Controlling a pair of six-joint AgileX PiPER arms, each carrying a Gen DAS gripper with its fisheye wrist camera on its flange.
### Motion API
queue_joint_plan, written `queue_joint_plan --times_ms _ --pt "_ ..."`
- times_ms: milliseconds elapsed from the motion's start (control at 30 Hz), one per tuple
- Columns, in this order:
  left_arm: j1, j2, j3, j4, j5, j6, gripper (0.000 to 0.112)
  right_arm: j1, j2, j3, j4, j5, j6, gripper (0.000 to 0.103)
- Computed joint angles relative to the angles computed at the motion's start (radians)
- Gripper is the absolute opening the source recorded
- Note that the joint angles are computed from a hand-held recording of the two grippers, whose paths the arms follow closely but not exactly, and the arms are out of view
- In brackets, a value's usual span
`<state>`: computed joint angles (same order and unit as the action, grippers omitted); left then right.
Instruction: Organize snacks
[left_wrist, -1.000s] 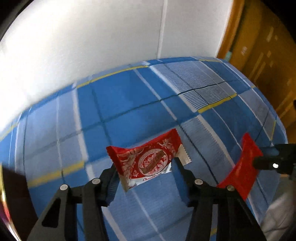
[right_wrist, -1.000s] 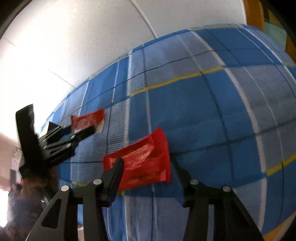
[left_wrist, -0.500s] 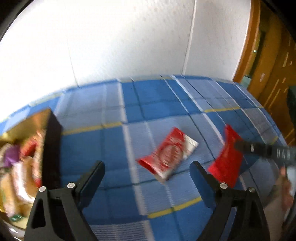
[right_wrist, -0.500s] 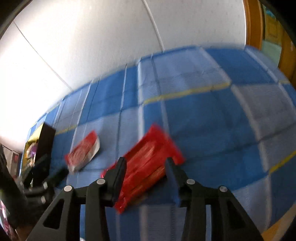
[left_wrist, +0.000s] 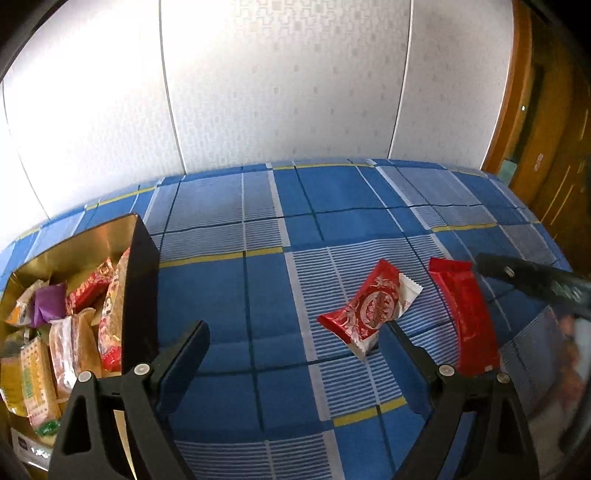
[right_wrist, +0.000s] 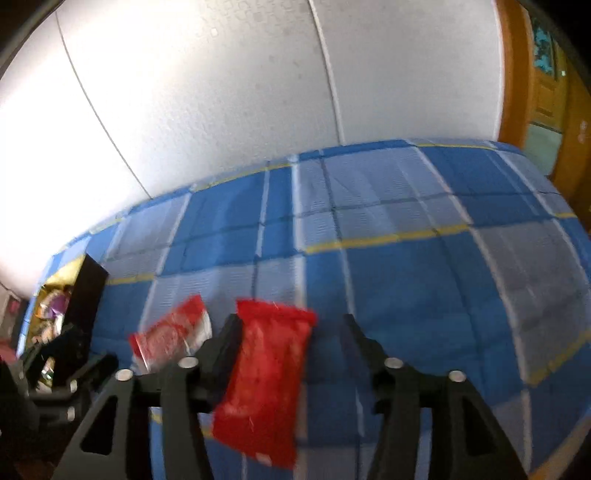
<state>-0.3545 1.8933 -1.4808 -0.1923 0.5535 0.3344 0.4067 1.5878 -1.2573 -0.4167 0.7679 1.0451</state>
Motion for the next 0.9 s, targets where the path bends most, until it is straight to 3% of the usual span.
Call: queue_joint_plan --times_ms 133,300,333,367,400,467,700,800,900 --pt "-0.008 0.008 -0.008 0.028 -0.003 -0.042 0.093 0.013 0.044 -0.008 0.104 -0.004 -0.059 0.061" --pt "-0.013 0.005 -0.016 0.056 -0.010 -0.051 0.093 0.102 0.131 -0.100 -0.033 0.119 -0.042 0.062" --pt "-0.016 0.010 -0.024 0.055 -0.003 -0.037 0.093 0.104 0.126 -0.094 -0.038 0.119 -0.054 0.060" --pt "-0.018 0.015 -0.031 0.048 0.002 -0.020 0.093 0.103 0.117 -0.086 -0.044 0.121 -0.075 0.048" --pt "-0.025 0.020 -0.036 0.056 0.002 -0.013 0.093 0.111 0.108 -0.077 -0.052 0.130 -0.067 0.044" --pt "-0.035 0.041 -0.063 0.044 0.026 0.017 0.093 0.064 0.061 -0.018 -0.013 0.068 -0.082 0.041" --pt "-0.145 0.140 -0.174 0.180 0.075 0.025 0.093 -0.026 -0.024 0.066 0.007 0.031 -0.081 0.041" --pt "-0.173 0.167 -0.192 0.202 0.065 0.060 0.093 -0.001 -0.004 0.051 -0.044 0.057 -0.063 0.041" --pt "-0.188 0.167 -0.160 0.208 -0.006 0.090 0.093 -0.001 -0.032 0.073 -0.025 0.048 -0.060 0.042"
